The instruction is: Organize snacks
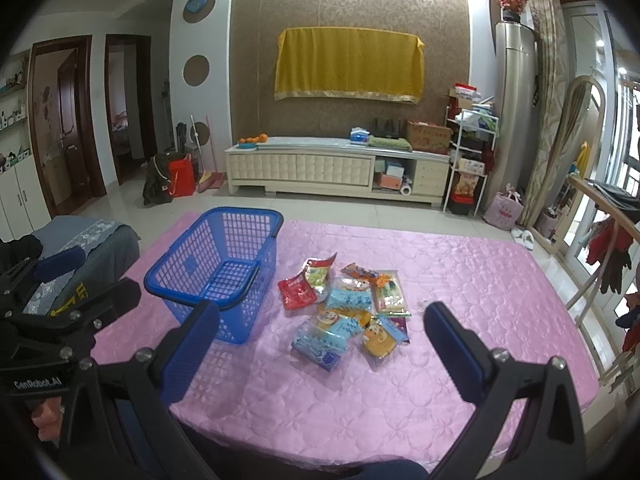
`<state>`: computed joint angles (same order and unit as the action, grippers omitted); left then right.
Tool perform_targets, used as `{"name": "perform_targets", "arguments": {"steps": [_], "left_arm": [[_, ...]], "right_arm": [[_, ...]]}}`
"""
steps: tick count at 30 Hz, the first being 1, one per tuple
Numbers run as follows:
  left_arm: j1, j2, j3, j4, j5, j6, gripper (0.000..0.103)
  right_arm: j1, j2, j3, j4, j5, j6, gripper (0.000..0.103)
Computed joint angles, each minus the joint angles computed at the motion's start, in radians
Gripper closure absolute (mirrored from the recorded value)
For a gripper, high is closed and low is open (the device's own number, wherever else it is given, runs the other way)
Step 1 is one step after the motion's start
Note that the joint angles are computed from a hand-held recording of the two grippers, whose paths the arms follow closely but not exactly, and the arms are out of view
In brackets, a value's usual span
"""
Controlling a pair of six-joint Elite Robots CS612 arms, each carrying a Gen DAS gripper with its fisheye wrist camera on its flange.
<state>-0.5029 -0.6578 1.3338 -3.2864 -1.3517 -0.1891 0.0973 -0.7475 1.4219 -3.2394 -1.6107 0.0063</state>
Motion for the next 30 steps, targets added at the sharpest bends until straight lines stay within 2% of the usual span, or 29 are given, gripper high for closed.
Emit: {"name": "perform_targets", "arguments": {"steps": [30], "left_arm": [[0.001, -0.001, 0.003, 0.008, -0.003, -0.006, 0.000]], "right_arm": [[-0.003, -0.002, 0.003, 0.003, 0.023, 0.000, 0.000]]}}
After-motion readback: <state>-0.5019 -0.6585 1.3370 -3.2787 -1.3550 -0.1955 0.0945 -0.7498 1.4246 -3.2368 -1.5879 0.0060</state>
